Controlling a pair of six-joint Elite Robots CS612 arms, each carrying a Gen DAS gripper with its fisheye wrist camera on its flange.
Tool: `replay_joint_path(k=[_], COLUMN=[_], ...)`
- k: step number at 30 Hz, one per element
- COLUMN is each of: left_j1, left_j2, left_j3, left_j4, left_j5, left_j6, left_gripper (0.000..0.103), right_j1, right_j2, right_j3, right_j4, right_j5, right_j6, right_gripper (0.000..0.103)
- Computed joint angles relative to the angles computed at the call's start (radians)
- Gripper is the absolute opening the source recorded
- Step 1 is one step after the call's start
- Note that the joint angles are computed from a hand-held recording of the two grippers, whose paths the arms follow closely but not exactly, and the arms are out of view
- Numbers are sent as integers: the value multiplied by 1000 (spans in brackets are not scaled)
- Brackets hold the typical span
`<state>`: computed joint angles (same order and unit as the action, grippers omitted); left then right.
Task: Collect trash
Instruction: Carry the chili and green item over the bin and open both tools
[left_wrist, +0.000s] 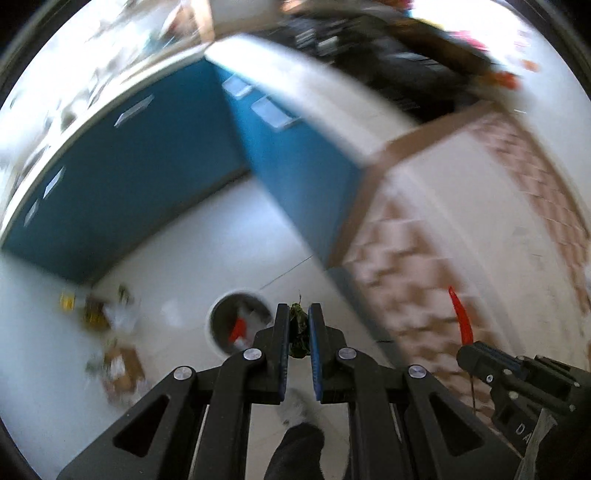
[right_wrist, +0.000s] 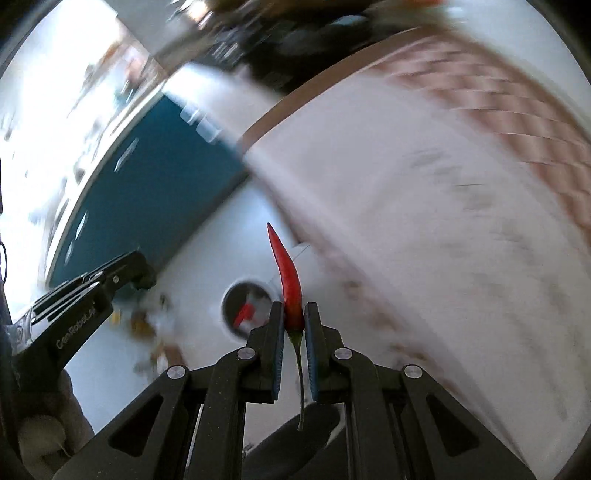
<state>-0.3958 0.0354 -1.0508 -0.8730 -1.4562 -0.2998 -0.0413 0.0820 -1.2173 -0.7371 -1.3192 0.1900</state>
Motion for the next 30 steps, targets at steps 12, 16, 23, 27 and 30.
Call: replay_joint_path(k=[12,16,23,27,30], left_j1=[197,234,269,268,267], left_j2=[270,341,392,404,406], left_j3=[-117,-107,-35,-48,-65], left_j4=[116,74,18,4,15], left_j5=[-200,-283,-392,-343,-302], left_j6=[-226,-226,-199,-198,-213], left_gripper=[7,8,15,71,78], right_j1=[167,189,205,204,208], right_j2=[148,210,267,258,250], right_j3=[184,230,359,455,500], right_j4=[-68,-119,-225,-246,-261], right_j5=[45,53,85,108,84], right_j6=[-182,-165,-129,-108,-112], right_gripper=[11,11,11,12,30])
